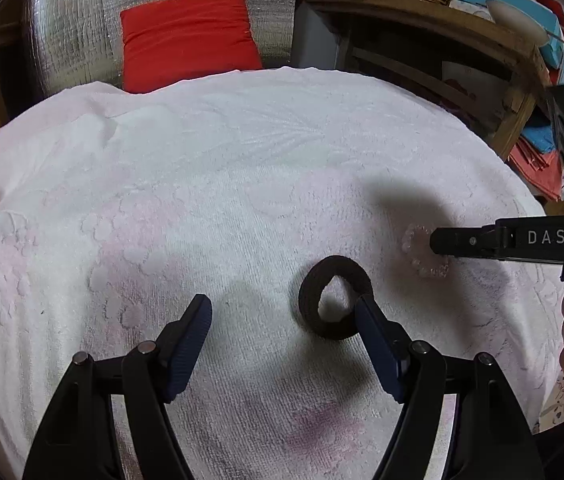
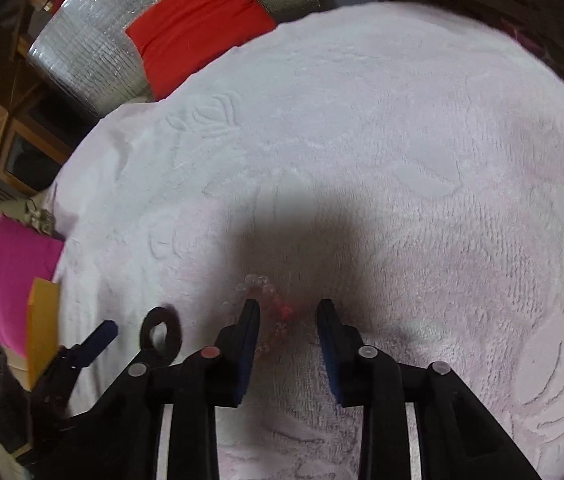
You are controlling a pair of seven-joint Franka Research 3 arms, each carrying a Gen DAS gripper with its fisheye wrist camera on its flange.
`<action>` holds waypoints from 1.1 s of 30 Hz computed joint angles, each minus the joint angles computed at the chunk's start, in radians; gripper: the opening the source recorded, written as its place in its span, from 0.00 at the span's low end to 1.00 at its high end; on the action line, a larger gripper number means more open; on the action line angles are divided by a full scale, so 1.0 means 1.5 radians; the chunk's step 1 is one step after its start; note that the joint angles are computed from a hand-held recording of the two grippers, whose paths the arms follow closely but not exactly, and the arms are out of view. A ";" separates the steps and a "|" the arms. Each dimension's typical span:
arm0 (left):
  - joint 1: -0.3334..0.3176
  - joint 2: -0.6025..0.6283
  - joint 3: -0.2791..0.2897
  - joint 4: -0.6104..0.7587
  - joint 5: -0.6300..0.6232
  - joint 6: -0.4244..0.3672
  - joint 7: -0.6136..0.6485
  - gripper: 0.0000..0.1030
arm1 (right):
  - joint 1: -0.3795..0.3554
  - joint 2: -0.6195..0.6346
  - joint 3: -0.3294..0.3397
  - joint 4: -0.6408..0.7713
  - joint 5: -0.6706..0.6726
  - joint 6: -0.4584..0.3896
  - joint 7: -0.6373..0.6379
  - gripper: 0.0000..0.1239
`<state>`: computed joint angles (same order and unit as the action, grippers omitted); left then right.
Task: Organize jewelry
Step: 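Grasp the black hair tie with the left tool while the right tool lifts the pink bracelet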
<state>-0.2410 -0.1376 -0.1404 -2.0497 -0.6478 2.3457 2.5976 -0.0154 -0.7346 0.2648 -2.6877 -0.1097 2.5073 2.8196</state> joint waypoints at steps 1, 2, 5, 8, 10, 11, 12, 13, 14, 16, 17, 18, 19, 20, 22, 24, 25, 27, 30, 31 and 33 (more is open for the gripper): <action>0.000 -0.003 -0.001 -0.005 0.002 0.007 0.003 0.72 | -0.003 0.002 0.005 0.004 -0.003 -0.007 0.003 0.23; -0.001 -0.005 -0.002 -0.007 0.003 0.013 0.004 0.72 | -0.005 0.006 0.009 0.009 -0.009 -0.016 0.005 0.23; -0.004 -0.009 -0.002 -0.012 0.007 0.019 0.000 0.73 | -0.004 0.009 0.011 0.014 -0.018 -0.025 0.010 0.23; -0.007 -0.013 -0.001 -0.016 0.009 0.026 -0.001 0.72 | -0.003 0.009 0.008 0.013 -0.023 -0.023 0.016 0.23; -0.011 -0.014 -0.001 -0.018 0.010 0.032 -0.001 0.72 | -0.004 0.011 0.009 0.015 -0.028 -0.024 0.016 0.23; -0.012 -0.014 -0.002 -0.019 0.012 0.036 -0.003 0.72 | -0.005 0.014 0.012 0.019 -0.033 -0.031 0.016 0.21; -0.013 -0.014 -0.002 -0.020 0.014 0.038 -0.004 0.72 | -0.007 0.016 0.015 0.023 -0.041 -0.040 0.016 0.16; -0.014 -0.013 -0.002 -0.020 0.016 0.039 -0.007 0.72 | -0.008 0.020 0.019 0.027 -0.049 -0.048 0.015 0.15; -0.015 -0.012 -0.002 -0.020 0.016 0.041 -0.008 0.72 | -0.008 0.022 0.020 0.030 -0.056 -0.052 0.016 0.13; -0.016 -0.010 -0.002 -0.018 0.017 0.039 -0.012 0.72 | -0.006 0.023 0.020 0.031 -0.065 -0.056 0.019 0.11; -0.017 -0.009 -0.002 -0.017 0.016 0.038 -0.013 0.72 | -0.005 0.021 0.018 0.029 -0.067 -0.054 0.022 0.11; -0.017 -0.010 -0.001 -0.018 0.014 0.038 -0.012 0.72 | -0.003 0.019 0.016 0.027 -0.067 -0.052 0.025 0.11; -0.018 -0.009 -0.001 -0.018 0.012 0.037 -0.011 0.72 | -0.001 0.017 0.014 0.025 -0.068 -0.051 0.026 0.11; -0.019 -0.008 -0.002 -0.018 0.011 0.036 -0.011 0.72 | 0.000 0.017 0.013 0.024 -0.068 -0.050 0.025 0.11; -0.019 -0.007 -0.003 -0.019 0.010 0.038 -0.011 0.72 | 0.001 0.015 0.011 0.022 -0.069 -0.048 0.025 0.11; -0.020 -0.007 -0.003 -0.019 0.005 0.038 -0.010 0.72 | 0.003 0.013 0.008 0.019 -0.067 -0.045 0.025 0.11; -0.020 -0.006 -0.003 -0.018 0.003 0.036 -0.009 0.72 | 0.003 0.012 0.007 0.018 -0.066 -0.044 0.025 0.11; -0.020 -0.004 -0.004 -0.016 0.002 0.033 -0.011 0.72 | 0.004 0.011 0.006 0.017 -0.064 -0.042 0.024 0.11; -0.020 -0.002 -0.003 -0.015 -0.012 0.025 -0.001 0.62 | 0.004 0.008 0.006 0.016 -0.061 -0.042 0.023 0.11; -0.020 -0.001 -0.002 -0.013 -0.018 0.018 0.003 0.55 | 0.003 0.008 0.006 0.015 -0.060 -0.042 0.023 0.11; -0.019 -0.001 -0.002 -0.012 -0.026 0.011 0.010 0.31 | 0.003 0.007 0.007 0.016 -0.059 -0.043 0.023 0.11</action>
